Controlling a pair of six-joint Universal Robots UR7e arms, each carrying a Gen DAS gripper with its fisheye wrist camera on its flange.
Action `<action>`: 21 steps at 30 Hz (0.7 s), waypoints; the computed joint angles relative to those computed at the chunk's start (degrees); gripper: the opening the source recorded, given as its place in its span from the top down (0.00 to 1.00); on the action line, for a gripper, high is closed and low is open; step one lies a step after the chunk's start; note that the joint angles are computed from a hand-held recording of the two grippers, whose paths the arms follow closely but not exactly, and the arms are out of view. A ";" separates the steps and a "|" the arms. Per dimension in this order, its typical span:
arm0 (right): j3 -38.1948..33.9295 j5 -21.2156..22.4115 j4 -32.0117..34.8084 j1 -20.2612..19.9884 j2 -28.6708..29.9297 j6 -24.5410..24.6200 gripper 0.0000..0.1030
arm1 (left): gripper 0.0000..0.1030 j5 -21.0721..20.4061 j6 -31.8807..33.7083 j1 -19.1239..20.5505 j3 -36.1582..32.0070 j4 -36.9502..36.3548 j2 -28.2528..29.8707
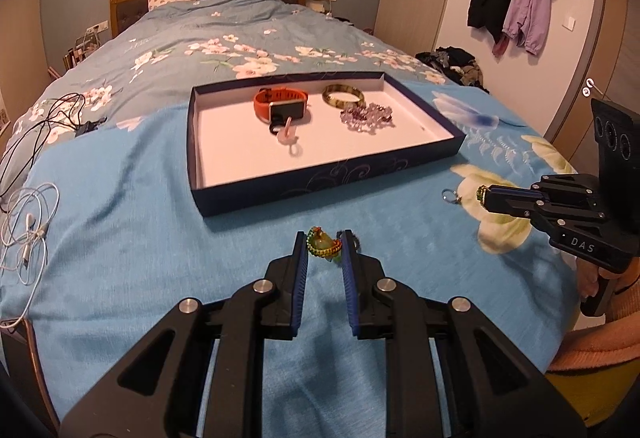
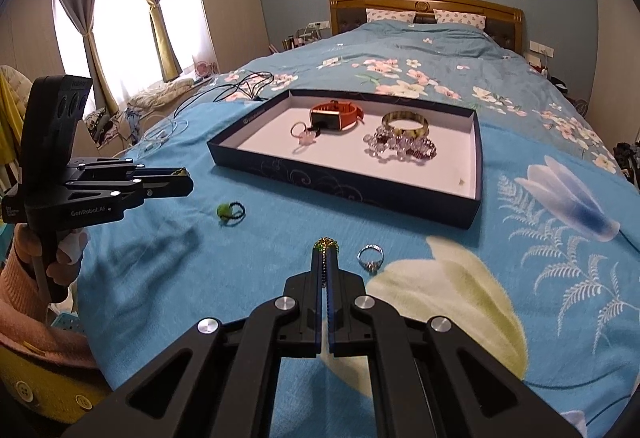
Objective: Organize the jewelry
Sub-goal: 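Carry both rings into the white box and open both tools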
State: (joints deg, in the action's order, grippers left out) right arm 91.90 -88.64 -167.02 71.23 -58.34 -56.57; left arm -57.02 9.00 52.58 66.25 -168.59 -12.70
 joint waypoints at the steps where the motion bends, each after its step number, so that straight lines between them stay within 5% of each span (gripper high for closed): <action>1: -0.14 0.25 -0.09 0.05 -0.01 0.01 0.99 | 0.83 -0.02 0.24 -0.07 -0.13 -0.20 0.05; 21: -3.31 2.22 -0.14 0.79 1.23 0.04 0.99 | 0.83 -1.32 1.35 -0.26 -2.89 -0.52 1.02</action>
State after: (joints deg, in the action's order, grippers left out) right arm 88.59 -86.42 -167.16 72.02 -57.11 -56.53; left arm -58.34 10.35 52.32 63.36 -169.11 -11.68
